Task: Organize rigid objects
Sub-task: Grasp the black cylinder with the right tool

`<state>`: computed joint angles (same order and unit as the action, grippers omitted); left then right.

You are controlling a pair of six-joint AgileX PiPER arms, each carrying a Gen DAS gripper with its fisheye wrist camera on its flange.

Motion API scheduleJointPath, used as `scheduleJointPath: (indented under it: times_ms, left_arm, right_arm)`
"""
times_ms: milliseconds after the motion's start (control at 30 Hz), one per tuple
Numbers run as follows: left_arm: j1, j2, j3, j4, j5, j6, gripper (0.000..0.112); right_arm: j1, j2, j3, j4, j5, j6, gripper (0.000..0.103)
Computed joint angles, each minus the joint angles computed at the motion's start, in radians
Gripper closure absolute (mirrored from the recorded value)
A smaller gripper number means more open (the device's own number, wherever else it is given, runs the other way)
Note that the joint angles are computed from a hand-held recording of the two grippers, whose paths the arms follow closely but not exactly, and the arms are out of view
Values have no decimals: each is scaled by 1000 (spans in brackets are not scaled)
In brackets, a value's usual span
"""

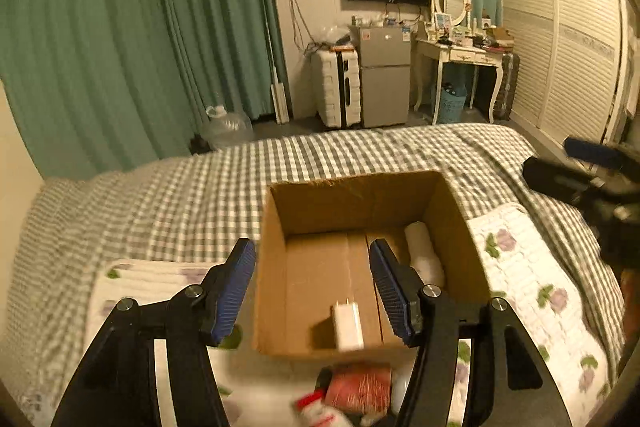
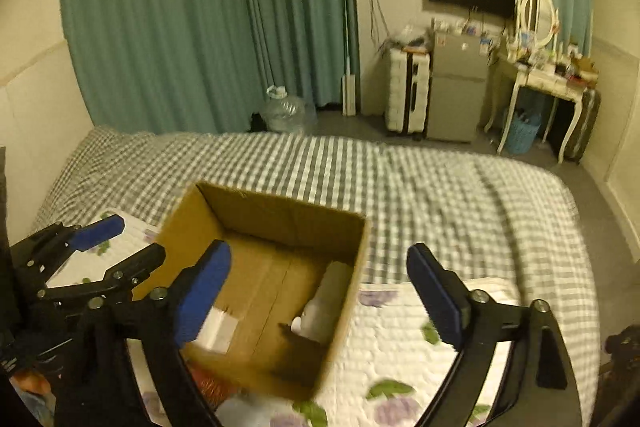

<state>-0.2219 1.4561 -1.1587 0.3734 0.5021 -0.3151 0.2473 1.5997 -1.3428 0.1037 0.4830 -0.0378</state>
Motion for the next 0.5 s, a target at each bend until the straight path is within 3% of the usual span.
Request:
scheduleJointPath:
  times_ms: [167, 300, 400, 500]
  left_arm:
    - [-42, -198, 87, 67, 71, -52, 43]
    - [-54, -338, 178, 57, 118, -78, 41]
    - [-26, -408, 270, 30, 97, -88, 41]
    - [38, -461, 408, -24, 6, -71, 41]
  right_arm:
    - [45, -253, 111, -160, 80, 148, 0]
    - [149, -427, 222, -350, 147, 337, 0]
    - [257, -504, 306, -499, 196, 509, 0]
    - [379, -529, 393, -645, 220, 709, 0]
